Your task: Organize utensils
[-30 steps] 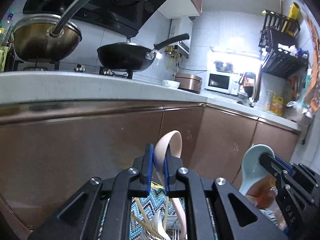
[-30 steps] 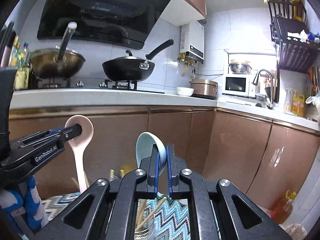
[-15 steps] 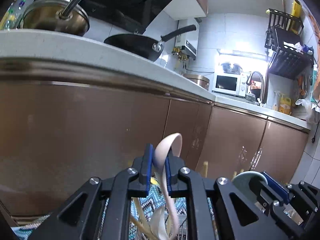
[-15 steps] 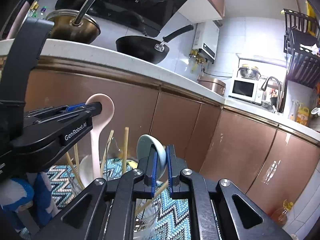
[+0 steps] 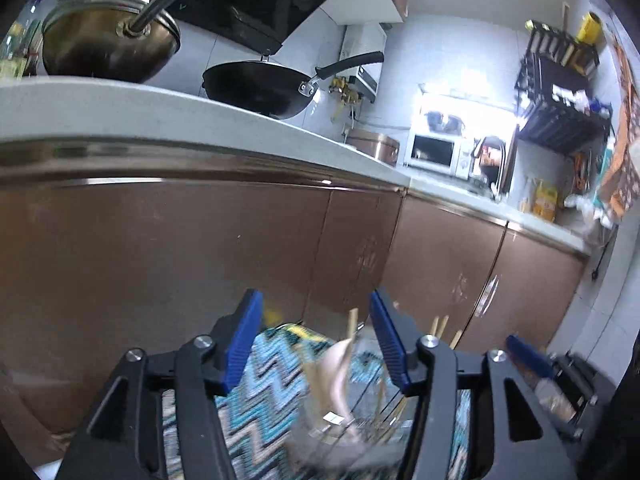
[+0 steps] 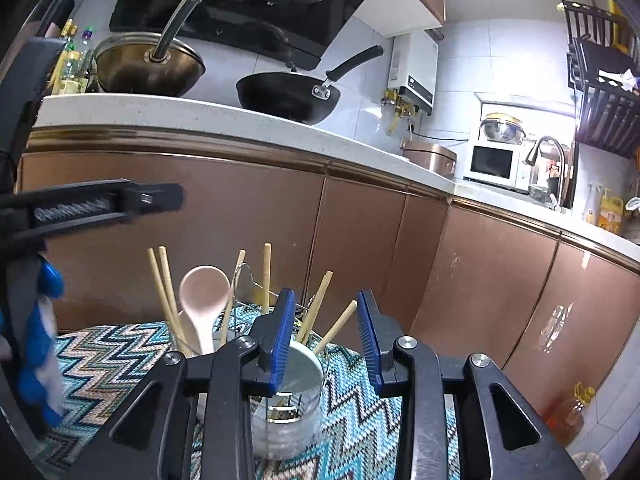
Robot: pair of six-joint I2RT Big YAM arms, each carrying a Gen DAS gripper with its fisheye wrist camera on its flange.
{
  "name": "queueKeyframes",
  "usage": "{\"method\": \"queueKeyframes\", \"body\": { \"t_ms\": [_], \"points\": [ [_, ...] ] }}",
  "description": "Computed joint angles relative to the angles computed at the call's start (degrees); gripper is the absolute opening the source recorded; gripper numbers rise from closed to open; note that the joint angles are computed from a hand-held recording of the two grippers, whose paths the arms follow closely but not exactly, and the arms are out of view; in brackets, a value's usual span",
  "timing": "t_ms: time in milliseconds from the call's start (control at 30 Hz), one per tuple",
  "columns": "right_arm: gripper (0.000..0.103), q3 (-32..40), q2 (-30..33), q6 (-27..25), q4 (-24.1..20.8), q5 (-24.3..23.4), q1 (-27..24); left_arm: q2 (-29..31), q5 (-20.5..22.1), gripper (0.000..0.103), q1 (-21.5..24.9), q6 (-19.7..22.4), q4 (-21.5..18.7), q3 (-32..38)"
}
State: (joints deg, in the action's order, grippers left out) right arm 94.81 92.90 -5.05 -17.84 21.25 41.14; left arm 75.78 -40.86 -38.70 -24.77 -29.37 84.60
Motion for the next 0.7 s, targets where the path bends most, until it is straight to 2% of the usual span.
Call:
{"method": "queueKeyframes", "body": {
  "t_ms": [33, 200, 467, 700],
  "points": [
    [0.033, -0.67, -0.94, 0.24, -0.49, 0.37, 0.28, -0.96, -0.21, 0.057, -0.22, 0.11, -2.98, 0.22],
    [0.038, -3.31, -4.97, 2.94, -3.64, 1.67, 1.51, -4.90, 0.49, 0.058, -1.19, -0.97, -11.28, -0.73],
    [0.047, -5.22, -10.52, 9.79, -10.97, 4.39, 3.92, -9.74, -2.22, 0.061, -4.49, -2.05, -18.52, -3.13],
    [0.061, -5.90, -13.70, 13.74, -15.89, 7.21, 6.42, -11.92, -6.39, 0.063, -8.03, -3.66, -23.10, -3.09]
  ]
}}
